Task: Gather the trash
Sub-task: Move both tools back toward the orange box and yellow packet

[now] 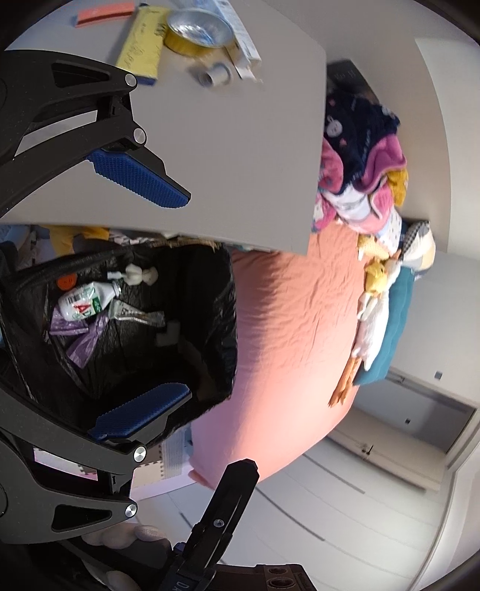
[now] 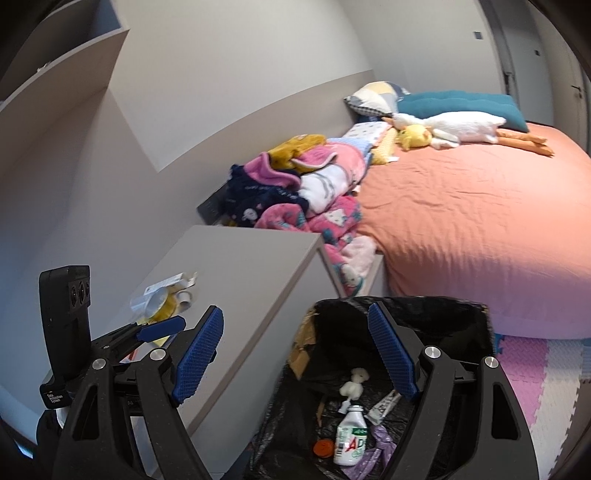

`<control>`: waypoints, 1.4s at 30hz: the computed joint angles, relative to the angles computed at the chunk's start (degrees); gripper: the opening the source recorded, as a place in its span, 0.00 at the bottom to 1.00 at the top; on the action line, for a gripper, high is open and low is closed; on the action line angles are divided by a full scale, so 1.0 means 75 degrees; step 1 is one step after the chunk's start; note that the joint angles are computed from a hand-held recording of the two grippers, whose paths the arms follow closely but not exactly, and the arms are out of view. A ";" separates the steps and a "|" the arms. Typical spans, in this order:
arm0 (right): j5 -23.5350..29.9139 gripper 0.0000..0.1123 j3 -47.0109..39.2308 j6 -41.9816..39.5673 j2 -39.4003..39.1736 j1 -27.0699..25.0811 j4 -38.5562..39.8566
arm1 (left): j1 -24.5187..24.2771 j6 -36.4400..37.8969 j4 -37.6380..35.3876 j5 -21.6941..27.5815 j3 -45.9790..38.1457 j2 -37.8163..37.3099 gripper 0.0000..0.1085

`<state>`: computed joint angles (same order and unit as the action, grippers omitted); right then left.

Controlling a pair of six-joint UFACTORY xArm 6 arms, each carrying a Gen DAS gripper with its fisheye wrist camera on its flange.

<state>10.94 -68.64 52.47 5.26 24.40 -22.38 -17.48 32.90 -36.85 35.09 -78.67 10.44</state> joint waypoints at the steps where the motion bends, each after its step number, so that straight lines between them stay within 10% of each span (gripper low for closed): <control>1: -0.0006 0.72 -0.0097 -0.0148 0.0094 0.0049 0.0124 | 0.0053 -0.0016 0.0009 -0.0022 0.0046 -0.0026 0.85; 24: 0.0281 0.72 -0.3163 -0.4433 0.2676 0.1269 0.4038 | 0.1507 -0.0672 0.0460 -0.0806 0.1542 -0.1016 0.85; 42: 0.2685 0.64 -0.7085 -0.6023 0.5178 0.1652 0.5523 | 0.2390 -0.1305 0.1254 -0.1279 0.1849 -0.0863 0.85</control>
